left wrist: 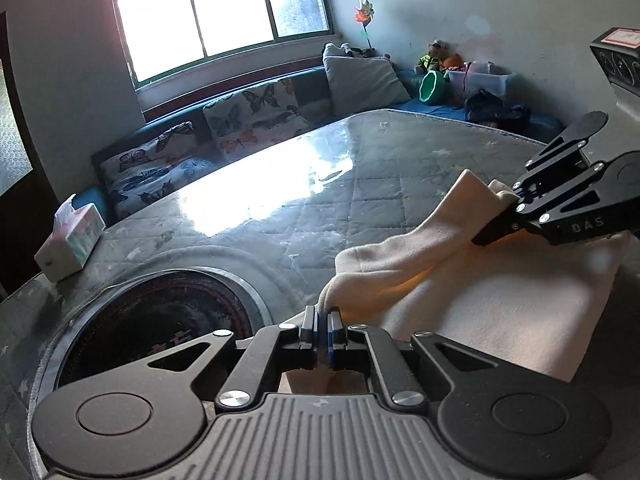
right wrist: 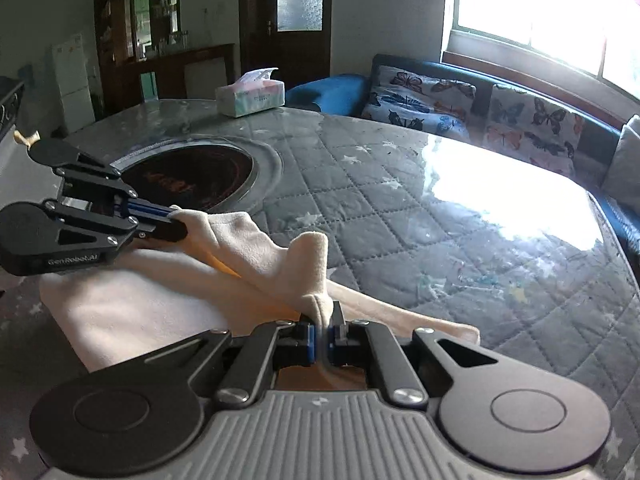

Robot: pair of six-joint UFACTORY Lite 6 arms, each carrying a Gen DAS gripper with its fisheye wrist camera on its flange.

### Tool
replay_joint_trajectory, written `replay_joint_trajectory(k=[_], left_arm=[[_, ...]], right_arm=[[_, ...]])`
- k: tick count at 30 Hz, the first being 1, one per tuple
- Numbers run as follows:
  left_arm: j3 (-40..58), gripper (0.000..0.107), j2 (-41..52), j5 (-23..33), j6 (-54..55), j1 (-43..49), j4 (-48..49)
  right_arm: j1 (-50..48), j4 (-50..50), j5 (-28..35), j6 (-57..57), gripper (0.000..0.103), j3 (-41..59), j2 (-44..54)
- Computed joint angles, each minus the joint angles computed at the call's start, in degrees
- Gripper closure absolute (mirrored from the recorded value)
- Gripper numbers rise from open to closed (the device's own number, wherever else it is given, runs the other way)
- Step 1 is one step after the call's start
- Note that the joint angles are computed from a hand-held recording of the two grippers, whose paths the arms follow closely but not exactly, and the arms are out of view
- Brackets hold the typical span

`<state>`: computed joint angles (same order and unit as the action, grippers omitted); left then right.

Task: Fold clothes

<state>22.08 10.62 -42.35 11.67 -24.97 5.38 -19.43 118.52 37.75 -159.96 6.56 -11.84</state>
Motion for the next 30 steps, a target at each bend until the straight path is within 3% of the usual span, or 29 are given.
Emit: replay_joint_trajectory(k=[4,6,9,13,19,22,24,30], left_arm=[[0.81,0.102,-1.62,0.29,-1.23,1.04,0.24],[3.62,0.102,0.92,1.64,-1.98,1.32,-0.39],[6.89,0.098,4.56,3.18,-1.35,0.54,-3.58],[8.77,0.087,5.85,3.75,-0.37,0.00,-6.59],[7.52,0.087,1.93,4.08,-3.12,0.12,-7.21],[4.63,0.087,-1.96,4.94,-4.28,-1.80,-5.50],[1.84,0.087,-4.63,5.22,-7.80,-3.44,-1.43],[-0.60,0.087,-2.36,2.78,-10.04,-9.74,-0.76]], right_arm=[[1.56,-0.81,-1.24,3.33,0.095,1.35,-3.41],[3.97,6.77,-1.28,-0.94,0.081,4.42,2.23],[6.34,15.78,0.65,-6.40,0.079,7.64,10.51],[5.62,15.45,0.80,-5.02,0.072,8.61,11.34],[2.69,4.79,-0.28,5.41,0.072,7.89,3.32],[4.80,0.05,-1.50,10.64,0.075,9.71,3.83],[7.51,-0.12,-2.93,11.48,0.081,11.36,6.11],[13.53,13.25,-3.57,2.95,0.081,16.64,17.71]])
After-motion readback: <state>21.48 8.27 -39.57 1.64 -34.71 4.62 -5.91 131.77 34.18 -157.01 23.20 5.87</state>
